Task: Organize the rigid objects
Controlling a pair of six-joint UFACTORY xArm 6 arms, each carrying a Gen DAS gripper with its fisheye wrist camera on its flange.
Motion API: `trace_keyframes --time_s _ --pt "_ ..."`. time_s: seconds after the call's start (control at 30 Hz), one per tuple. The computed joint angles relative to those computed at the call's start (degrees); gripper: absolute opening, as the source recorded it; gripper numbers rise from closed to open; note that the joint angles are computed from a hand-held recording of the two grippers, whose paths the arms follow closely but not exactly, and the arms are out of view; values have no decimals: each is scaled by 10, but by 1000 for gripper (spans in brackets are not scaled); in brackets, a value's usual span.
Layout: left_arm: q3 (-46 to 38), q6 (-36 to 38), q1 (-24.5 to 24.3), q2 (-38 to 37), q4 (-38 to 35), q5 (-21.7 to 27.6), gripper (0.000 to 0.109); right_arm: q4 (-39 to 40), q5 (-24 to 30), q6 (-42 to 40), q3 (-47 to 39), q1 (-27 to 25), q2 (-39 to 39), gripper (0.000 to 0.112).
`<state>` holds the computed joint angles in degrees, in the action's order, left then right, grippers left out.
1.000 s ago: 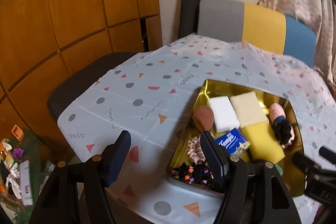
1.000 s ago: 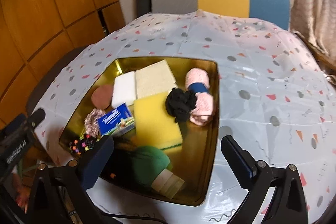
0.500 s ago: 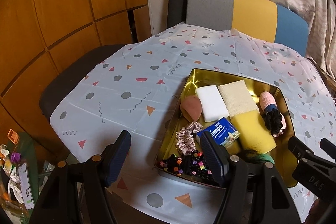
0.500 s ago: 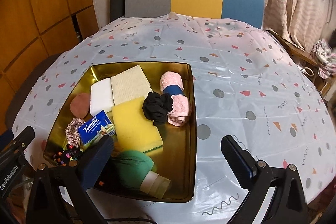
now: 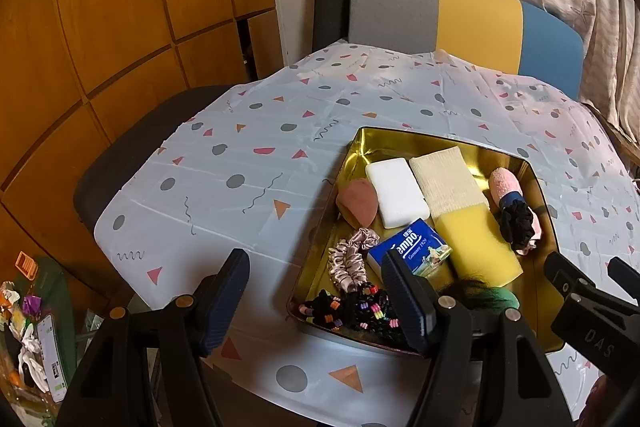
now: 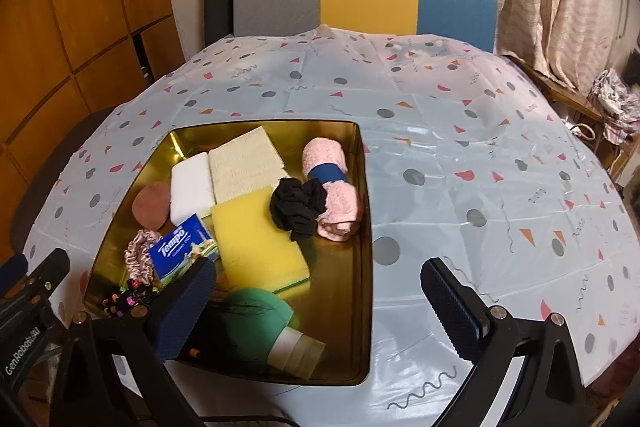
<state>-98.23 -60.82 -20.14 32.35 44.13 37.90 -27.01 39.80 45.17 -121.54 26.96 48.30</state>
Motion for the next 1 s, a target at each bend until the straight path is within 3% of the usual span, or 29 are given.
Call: trace_keyframes --time_s 1.0 --pt "1 9 -6 2 -4 -6 69 14 -6 -16 0 4 3 103"
